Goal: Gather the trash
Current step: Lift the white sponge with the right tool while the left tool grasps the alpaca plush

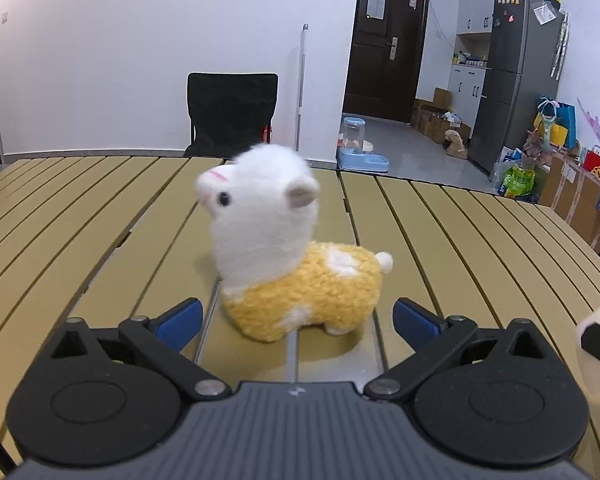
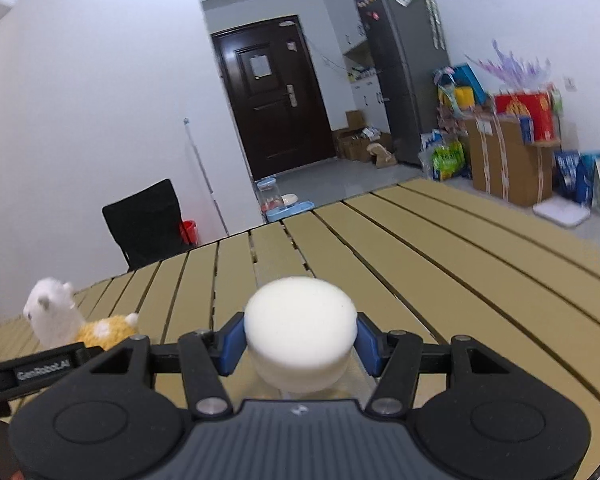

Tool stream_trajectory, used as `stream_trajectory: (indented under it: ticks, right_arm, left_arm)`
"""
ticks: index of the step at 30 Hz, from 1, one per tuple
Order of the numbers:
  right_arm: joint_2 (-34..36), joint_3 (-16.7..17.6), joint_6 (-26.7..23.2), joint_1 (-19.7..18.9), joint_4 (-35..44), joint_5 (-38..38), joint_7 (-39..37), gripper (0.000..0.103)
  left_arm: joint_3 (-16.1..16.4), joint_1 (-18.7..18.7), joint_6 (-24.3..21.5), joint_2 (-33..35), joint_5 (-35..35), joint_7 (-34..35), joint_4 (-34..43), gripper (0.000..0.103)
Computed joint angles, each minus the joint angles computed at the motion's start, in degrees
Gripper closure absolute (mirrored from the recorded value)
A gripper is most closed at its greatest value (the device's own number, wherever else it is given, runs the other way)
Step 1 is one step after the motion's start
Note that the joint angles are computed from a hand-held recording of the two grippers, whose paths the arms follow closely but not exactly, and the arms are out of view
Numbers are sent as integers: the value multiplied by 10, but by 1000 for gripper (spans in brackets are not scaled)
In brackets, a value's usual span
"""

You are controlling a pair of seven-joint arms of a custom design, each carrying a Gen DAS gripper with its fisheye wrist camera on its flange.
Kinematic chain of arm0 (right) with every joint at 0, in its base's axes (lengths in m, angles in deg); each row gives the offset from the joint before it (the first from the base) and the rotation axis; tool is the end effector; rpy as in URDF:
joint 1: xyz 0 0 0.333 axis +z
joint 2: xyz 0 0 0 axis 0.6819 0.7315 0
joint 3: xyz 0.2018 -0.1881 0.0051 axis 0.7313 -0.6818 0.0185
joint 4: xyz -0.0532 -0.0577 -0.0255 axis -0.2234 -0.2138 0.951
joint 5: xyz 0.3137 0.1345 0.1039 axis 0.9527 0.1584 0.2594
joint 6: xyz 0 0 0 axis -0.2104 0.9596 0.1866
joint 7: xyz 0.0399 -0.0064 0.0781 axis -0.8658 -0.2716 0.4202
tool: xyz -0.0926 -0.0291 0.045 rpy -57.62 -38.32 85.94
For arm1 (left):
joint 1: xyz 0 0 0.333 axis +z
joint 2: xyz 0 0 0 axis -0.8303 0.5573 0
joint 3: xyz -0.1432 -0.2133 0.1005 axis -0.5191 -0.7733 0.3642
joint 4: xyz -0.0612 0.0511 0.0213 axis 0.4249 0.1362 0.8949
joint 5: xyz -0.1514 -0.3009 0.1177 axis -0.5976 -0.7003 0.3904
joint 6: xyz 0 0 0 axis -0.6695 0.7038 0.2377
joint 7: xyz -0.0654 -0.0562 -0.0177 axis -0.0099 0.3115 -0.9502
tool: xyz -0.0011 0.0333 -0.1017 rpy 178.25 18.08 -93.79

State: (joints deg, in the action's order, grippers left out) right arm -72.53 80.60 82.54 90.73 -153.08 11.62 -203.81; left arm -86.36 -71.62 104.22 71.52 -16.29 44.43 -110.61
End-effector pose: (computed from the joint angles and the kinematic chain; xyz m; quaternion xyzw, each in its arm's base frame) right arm 0.3838 0.4889 0.4312 -0.4450 0.7218 -0.3289 0.4158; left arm 0.4756 -0.2967 0.4502 -0.6334 0.6162 -0.3545 0.3055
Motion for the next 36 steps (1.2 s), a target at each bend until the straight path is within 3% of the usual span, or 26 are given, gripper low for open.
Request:
stream_trajectory:
  ticks: [12, 28, 32, 36]
  right_arm:
    - [-27, 1, 38, -28, -59, -30, 89, 47]
    - [-23, 1, 51, -43, -66, -32, 126, 47]
    - [-20, 1, 45, -41, -62, -29, 133, 47]
    - [-29, -1, 45, -45, -76, -31, 148, 47]
  left_arm:
    - [2, -50, -123, 74, -5, 17, 94, 0]
    - [26, -103, -211, 150, -1, 32, 186, 0]
    - [30, -100, -202, 157, -24, 44, 195, 0]
    - [29, -79, -169, 170, -94, 99, 210, 0]
